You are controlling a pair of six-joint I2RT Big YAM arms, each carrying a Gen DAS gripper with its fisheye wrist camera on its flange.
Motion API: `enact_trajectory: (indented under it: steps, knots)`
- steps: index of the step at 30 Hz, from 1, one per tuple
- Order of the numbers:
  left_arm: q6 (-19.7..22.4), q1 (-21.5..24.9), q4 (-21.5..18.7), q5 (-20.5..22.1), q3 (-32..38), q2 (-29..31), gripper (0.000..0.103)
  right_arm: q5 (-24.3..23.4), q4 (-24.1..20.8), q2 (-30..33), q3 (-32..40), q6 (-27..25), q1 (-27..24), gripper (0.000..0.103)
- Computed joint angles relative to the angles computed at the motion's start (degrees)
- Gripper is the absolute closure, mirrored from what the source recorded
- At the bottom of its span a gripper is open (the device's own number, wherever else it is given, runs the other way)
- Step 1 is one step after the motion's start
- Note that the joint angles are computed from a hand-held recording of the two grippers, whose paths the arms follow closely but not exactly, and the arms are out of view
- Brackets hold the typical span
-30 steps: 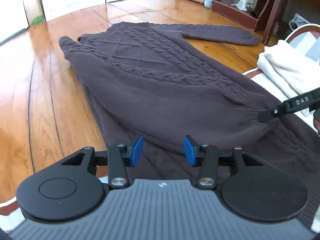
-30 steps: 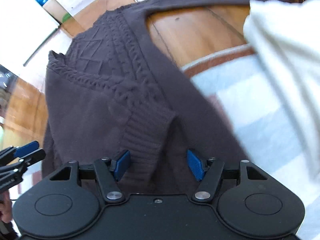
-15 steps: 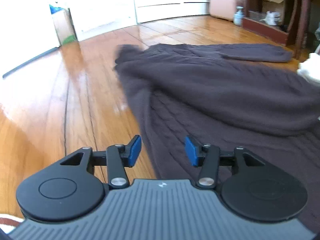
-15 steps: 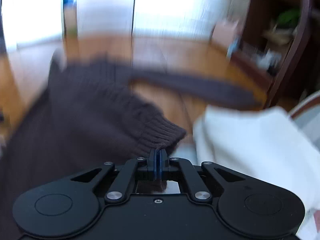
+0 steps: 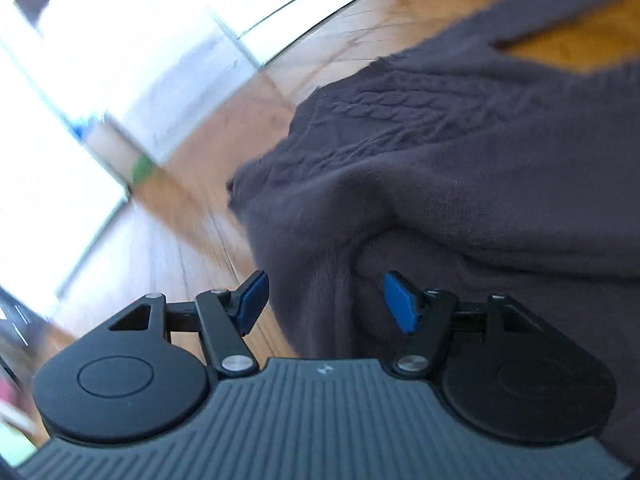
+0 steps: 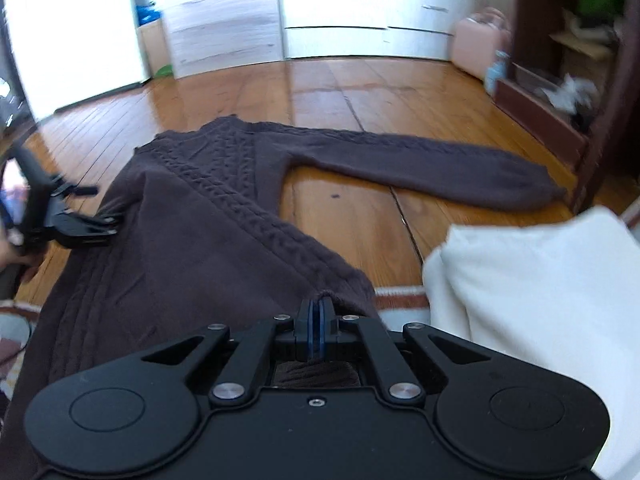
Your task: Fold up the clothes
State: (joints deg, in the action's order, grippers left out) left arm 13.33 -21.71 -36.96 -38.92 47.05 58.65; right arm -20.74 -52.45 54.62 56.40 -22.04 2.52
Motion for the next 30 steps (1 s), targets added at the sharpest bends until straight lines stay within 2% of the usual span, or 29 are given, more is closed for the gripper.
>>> enact_trajectory:
  steps: [1, 3, 4, 5, 7, 9, 10, 11, 13, 14, 15, 18, 20, 21, 24, 25, 28, 30]
  knots:
    - [3.81, -0.57, 2.45, -0.75, -0.59, 0.49, 0.04, -0.55, -0.56, 0.16, 0.53, -2.38, -0.38, 0.1]
    - [8.11, -0.4, 5.3, -0.91, -0.75, 1.51, 0.047, -2.43, -2.09, 0.6, 1.39, -6.29, -1.81, 0.1]
    - [7.12, 0.44, 4.18, -0.76, 0.09, 2.16, 0.07, -3.65, -3.21, 0.9, 1.77, -7.09, -2.68, 0.1]
    - [4.69, 1.59, 1.86, -0.51, 1.37, 2.9, 0.09, -4.79, -4.24, 1.21, 2.08, -7.66, -3.51, 0.1]
    - [-3.12, 5.08, -2.04, 2.59, 2.95, 1.97, 0.093, -5.96, -5.18, 1.45, 2.2, -7.8, -4.68, 0.1]
    - [-13.59, 10.65, -5.42, 9.08, 3.59, -1.39, 0.094, -7.06, -5.95, 1.45, 2.29, -7.27, -5.6, 0.101]
    - [-19.01, 14.08, -6.53, 13.14, 3.21, -3.54, 0.094, -8.92, -7.04, 1.71, 2.66, -6.84, -6.36, 0.101]
    - [-24.56, 18.11, -7.49, 17.8, 2.76, -5.74, 0.101, -11.45, -8.51, 2.12, 3.21, -6.36, -7.28, 0.101]
    - [-34.43, 27.1, -8.93, 27.56, 1.92, -9.31, 0.103, -18.29, -10.92, 2.59, 2.98, -2.62, -9.52, 0.1]
    - [-38.47, 32.0, -9.27, 32.39, 1.1, -10.72, 0.103, -21.87, -12.03, 2.8, 2.7, -0.51, -10.66, 0.1]
    - [-40.01, 34.98, -9.95, 34.62, 0.75, -11.35, 0.103, -21.51, -12.06, 2.76, 1.76, 0.27, -10.63, 0.101]
    - [-39.69, 39.65, -11.35, 38.17, 0.16, -12.76, 0.103, -14.21, -10.28, 2.42, -2.02, 0.93, -8.51, 0.1]
    - [-37.12, 39.76, -9.87, 43.04, -0.52, -14.95, 0.101, -9.34, -8.97, 2.42, -4.47, 1.66, -6.97, 0.1]
    - [-34.7, 37.49, -9.68, 42.6, -0.35, -15.41, 0.099, -8.71, -7.99, 2.31, -4.97, 2.65, -7.03, 0.1]
    - [-25.8, 27.01, -9.87, 36.73, 1.44, -14.51, 0.094, -9.18, -4.71, 1.78, -5.16, 6.11, -8.18, 0.1]
    - [-23.25, 23.38, -9.75, 34.71, 2.05, -13.53, 0.088, -8.91, -3.85, 1.67, -5.0, 6.65, -8.16, 0.099]
    - [-19.38, 15.17, -11.2, 28.53, 4.14, -9.15, 0.086, -8.0, -1.74, 1.9, -4.44, 7.14, -8.1, 0.099]
    - [-16.69, 11.8, -12.24, 25.34, 4.95, -6.44, 0.086, -7.32, -0.83, 2.44, -3.91, 6.92, -8.0, 0.099]
